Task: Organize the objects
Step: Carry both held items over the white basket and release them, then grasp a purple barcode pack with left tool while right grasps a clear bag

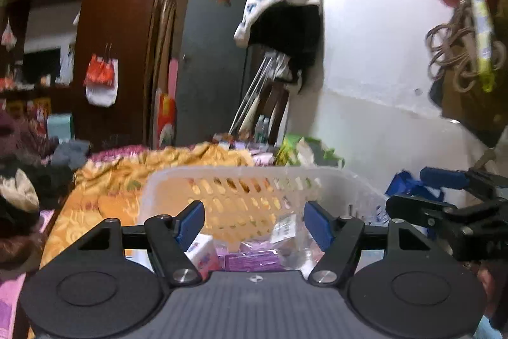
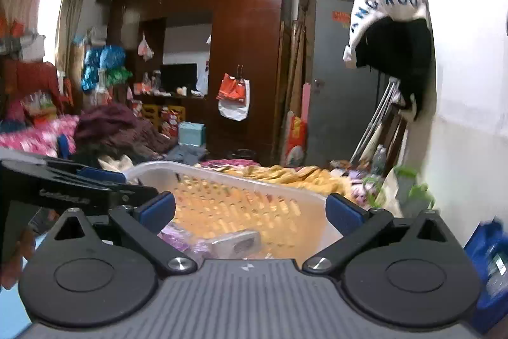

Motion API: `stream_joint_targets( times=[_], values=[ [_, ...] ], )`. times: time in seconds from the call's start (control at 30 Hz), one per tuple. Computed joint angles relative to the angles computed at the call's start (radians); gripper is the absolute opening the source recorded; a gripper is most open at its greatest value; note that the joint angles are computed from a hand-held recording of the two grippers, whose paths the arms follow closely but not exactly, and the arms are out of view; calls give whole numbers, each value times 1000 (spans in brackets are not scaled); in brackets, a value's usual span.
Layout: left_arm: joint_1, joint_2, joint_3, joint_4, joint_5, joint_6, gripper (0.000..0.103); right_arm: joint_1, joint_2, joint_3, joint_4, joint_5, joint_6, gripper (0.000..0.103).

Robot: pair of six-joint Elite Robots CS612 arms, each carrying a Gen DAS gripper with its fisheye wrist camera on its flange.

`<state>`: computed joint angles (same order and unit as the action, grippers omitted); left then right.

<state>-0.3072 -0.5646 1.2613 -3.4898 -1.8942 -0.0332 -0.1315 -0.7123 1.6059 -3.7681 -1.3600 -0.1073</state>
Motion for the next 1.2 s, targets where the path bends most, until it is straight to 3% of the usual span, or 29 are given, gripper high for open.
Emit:
stream_joint_targets(
  times=[0.1, 0.23, 0.43, 0.5, 0.57, 0.63, 0.87, 0.97, 1.1, 1.13, 1.2],
  values=[
    [16, -25, 74, -84, -39, 27, 80, -15, -16, 62, -76, 18, 0, 103],
    [30, -45, 154, -137, -5, 69, 80, -53, -40, 150, -81, 116, 38, 103],
    [44, -39, 173, -129, 26, 94, 80, -66, -38, 192, 7, 81, 10, 103],
    [44, -34, 166, -100, 44, 100, 80, -64, -32, 186, 36, 61, -9, 94],
    [49, -26, 150, -56, 42, 100, 80, -63, -30, 180, 81, 54, -22, 74],
    [53, -16, 130, -14, 40, 93, 80, -66, -29, 179, 126, 74, -29, 61],
    [63, 14, 55, 165, 18, 84, 80, -64, -13, 152, 189, 47, -37, 53],
    [57, 15, 44, 216, 24, 97, 76, -57, -11, 150, 194, 20, -47, 42],
    [46, 17, 42, 239, 43, 117, 63, -51, -10, 159, 156, -7, -54, 42],
    [44, 18, 44, 238, 44, 120, 50, -52, -9, 162, 142, -8, -49, 41],
    [38, 16, 59, 204, 69, 129, 48, -55, -8, 163, 127, -3, -31, 40]
  ],
)
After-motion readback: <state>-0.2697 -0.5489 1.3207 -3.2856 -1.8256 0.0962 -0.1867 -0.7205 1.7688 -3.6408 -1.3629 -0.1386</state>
